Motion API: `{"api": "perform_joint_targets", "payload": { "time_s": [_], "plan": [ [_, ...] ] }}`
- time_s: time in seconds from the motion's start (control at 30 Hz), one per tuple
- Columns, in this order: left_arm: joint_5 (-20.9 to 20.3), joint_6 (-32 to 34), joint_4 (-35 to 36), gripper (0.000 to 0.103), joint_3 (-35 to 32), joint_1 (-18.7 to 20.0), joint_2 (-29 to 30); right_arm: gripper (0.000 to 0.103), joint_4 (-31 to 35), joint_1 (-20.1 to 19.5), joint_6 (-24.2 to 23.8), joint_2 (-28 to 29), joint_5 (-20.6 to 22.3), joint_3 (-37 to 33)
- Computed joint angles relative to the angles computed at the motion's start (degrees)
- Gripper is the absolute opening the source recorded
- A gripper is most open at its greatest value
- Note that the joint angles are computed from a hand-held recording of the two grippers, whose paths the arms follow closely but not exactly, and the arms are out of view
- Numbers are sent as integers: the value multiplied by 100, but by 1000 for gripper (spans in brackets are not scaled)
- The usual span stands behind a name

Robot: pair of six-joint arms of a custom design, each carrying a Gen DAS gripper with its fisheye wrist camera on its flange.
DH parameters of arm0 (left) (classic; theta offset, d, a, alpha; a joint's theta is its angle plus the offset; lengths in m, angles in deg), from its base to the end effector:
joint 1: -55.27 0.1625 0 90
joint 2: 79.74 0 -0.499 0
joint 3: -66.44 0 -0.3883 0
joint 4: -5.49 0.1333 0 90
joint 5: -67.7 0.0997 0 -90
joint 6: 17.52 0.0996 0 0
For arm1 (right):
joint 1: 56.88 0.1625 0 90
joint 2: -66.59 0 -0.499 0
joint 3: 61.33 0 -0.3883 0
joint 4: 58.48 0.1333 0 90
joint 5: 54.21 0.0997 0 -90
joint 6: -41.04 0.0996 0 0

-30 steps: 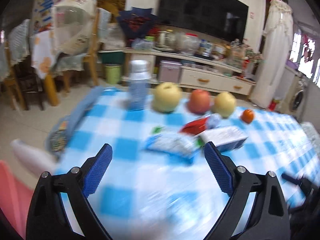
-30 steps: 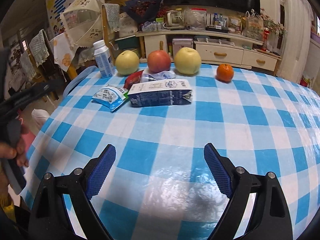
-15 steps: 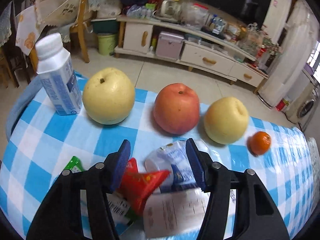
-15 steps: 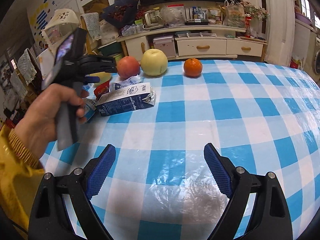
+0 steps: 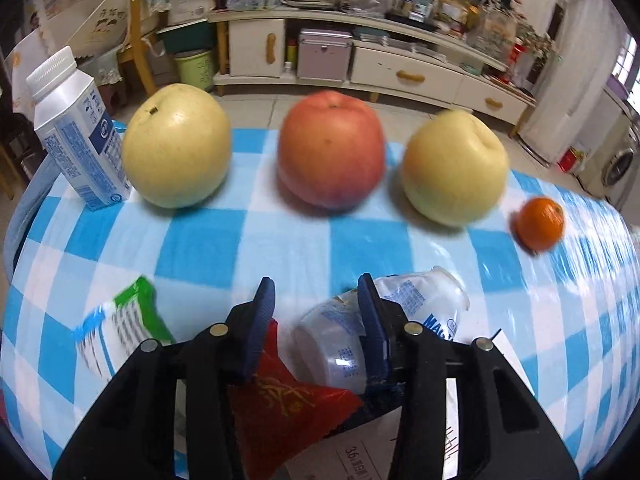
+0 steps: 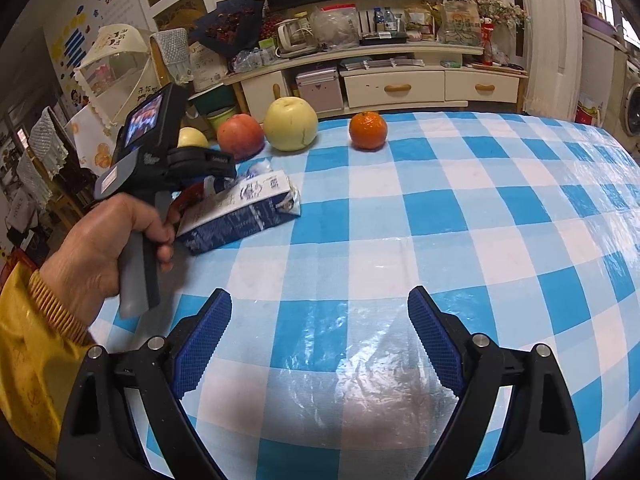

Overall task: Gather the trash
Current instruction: 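Grasp the green-and-white snack bag with the left tool and lift it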

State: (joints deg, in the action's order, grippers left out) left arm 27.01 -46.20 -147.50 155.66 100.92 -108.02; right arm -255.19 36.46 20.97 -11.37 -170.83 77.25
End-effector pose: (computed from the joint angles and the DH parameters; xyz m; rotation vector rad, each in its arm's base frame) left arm -0.3610 -0.6680 -0.0018 0.3053 2.3623 -0.6848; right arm 0.1135 -0.4220 0.3222 0.2524 -2.4185 0.9350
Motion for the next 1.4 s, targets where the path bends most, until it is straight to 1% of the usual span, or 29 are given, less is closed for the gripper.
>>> {"api": "perform_joint_targets", "payload": {
  "time_s": [0.13,0.23,0.3,0.5,0.57,0.6,0.63,0.67,0.7,0.73,0.8,0.83,0.87,0.93,1.03,1.1,1.2,1.27,1.3,1.33,1.37,1.4],
  "plan": [
    [-221,220,-366,45,591,-259,-128,89,1,-42,30,-35,-22,-7],
    [-379,219,-663,45,1104,-475,-267,89,75,-99,96,-64,-37,-28],
    [-492,161,-881,45,1492,-631,-386,89,204,-161,177,-104,-16,-46],
    [-811,15,-1409,45,2287,-928,-646,89,700,-342,407,-251,194,-59],
    [-764,-126,-1677,45,2580,-989,-834,89,823,-389,448,-285,297,-47],
    [-679,-220,-1861,46,2713,-1008,-930,89,871,-395,456,-284,312,-49],
    [-600,-242,-1950,52,2769,-966,-1049,89,955,-394,458,-280,329,-56],
    [-458,-321,-2043,60,2817,-935,-1151,89,1031,-394,456,-278,360,-61],
    [-317,-387,-2105,64,2835,-901,-1232,89,1109,-397,451,-274,408,-74],
    [-189,-458,-2106,65,2836,-848,-1316,89,1165,-386,431,-264,463,-76],
    [-36,-570,-1864,65,2748,-728,-1433,89,1189,-339,359,-217,487,-91],
    [90,-638,-1701,67,2672,-660,-1475,89,1189,-298,314,-181,479,-94],
    [174,-683,-1588,72,2601,-595,-1488,89,1194,-262,273,-150,478,-98],
    [177,-784,-1266,76,2379,-423,-1478,89,1164,-200,196,-98,454,-102],
    [29,-827,-925,76,2052,-197,-1370,89,1036,-107,66,-21,376,-88],
    [105,-994,-589,76,1778,-67,-1250,89,1002,-87,8,4,399,-83],
    [76,-1193,-276,76,1540,68,-1169,89,984,-50,-56,47,399,-78],
    [274,-1391,228,76,1331,100,-1086,89,935,-30,-114,84,371,-82],
    [337,-1506,462,76,1236,124,-1050,89,920,-22,-130,96,370,-82],
    [339,-1586,591,72,1176,158,-1024,89,920,-19,-138,101,387,-83],
    [326,-1605,665,65,1144,182,-1008,89,919,-19,-147,105,415,-86],
    [437,-1510,669,60,1137,155,-979,89,912,-14,-160,110,436,-88]
  ]
}}
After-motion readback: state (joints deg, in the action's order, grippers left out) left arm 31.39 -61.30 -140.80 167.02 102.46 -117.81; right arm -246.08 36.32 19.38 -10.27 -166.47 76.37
